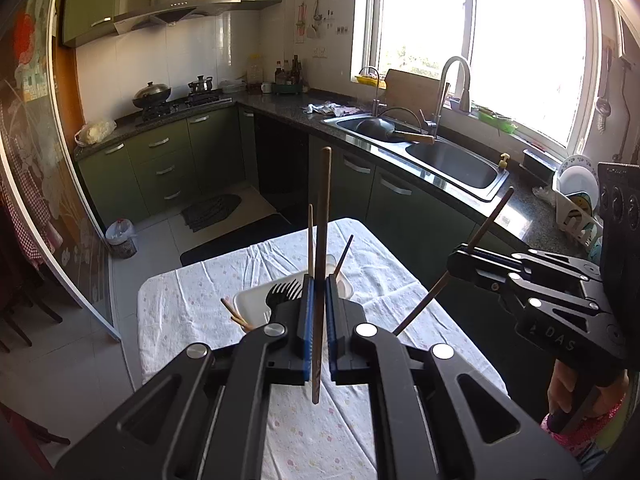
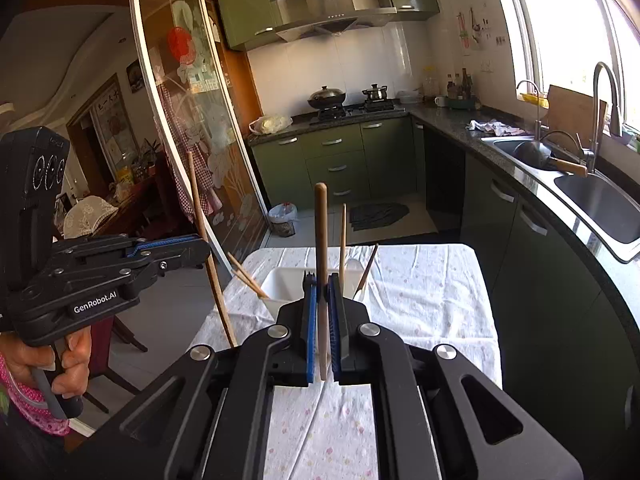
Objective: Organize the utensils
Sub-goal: 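Carry both chopsticks over the caddy and open both tools to drop them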
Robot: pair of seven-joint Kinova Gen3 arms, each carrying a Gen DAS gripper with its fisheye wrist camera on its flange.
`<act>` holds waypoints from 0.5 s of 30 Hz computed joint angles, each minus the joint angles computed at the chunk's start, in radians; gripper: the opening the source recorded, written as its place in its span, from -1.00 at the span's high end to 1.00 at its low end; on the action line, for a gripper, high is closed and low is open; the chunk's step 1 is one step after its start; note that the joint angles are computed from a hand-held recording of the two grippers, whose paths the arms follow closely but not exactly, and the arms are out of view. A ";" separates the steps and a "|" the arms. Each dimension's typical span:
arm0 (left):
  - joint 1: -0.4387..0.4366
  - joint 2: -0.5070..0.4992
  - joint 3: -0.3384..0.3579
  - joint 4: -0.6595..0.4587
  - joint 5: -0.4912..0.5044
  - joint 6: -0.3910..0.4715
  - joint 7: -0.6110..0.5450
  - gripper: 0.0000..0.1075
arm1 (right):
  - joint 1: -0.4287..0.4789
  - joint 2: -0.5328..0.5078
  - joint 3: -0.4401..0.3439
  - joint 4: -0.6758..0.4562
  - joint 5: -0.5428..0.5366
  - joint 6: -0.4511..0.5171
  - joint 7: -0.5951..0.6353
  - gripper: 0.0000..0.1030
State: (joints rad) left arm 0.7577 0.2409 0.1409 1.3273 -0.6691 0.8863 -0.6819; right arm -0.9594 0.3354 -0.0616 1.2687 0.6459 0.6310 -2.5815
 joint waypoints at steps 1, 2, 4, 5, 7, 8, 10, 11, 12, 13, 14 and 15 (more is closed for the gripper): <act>0.002 0.008 -0.002 -0.020 -0.008 0.009 0.000 0.90 | 0.003 0.005 0.000 -0.026 -0.003 0.010 0.008 0.88; 0.003 0.015 -0.005 -0.037 -0.011 0.015 -0.003 0.90 | 0.002 0.012 0.004 -0.050 0.000 0.018 0.013 0.88; 0.003 0.029 -0.012 -0.070 -0.011 0.023 -0.007 0.90 | 0.007 0.031 0.009 -0.106 -0.005 0.034 0.031 0.88; 0.002 0.037 -0.016 -0.084 -0.010 0.024 -0.012 0.90 | 0.014 0.045 0.009 -0.140 -0.017 0.042 0.048 0.88; 0.002 0.054 -0.026 -0.113 -0.007 0.026 -0.020 0.90 | 0.022 0.077 0.016 -0.205 -0.037 0.056 0.077 0.88; 0.002 0.063 -0.033 -0.124 -0.005 0.029 -0.021 0.90 | 0.024 0.095 0.022 -0.236 -0.047 0.062 0.093 0.88; -0.006 0.075 -0.044 -0.136 0.009 0.022 -0.029 0.90 | 0.027 0.139 0.035 -0.310 -0.071 0.086 0.125 0.88; -0.009 0.083 -0.050 -0.144 0.015 0.023 -0.034 0.90 | 0.035 0.161 0.035 -0.343 -0.095 0.097 0.148 0.88; -0.010 0.091 -0.056 -0.150 0.020 0.023 -0.035 0.90 | 0.049 0.183 0.032 -0.374 -0.124 0.102 0.174 0.88; -0.015 0.098 -0.060 -0.156 0.029 0.023 -0.040 0.91 | 0.059 0.206 0.031 -0.408 -0.152 0.116 0.200 0.88; -0.018 0.104 -0.064 -0.159 0.037 0.022 -0.044 0.92 | 0.064 0.232 0.033 -0.442 -0.177 0.134 0.221 0.88; -0.022 0.110 -0.069 -0.162 0.044 0.023 -0.049 0.92 | 0.071 0.254 0.036 -0.472 -0.202 0.149 0.240 0.87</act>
State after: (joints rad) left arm 0.7360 0.3511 0.0723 1.1649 -0.6248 0.9096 -0.7309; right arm -0.8888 0.5897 -0.0256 0.7962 0.4442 0.7801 -2.3414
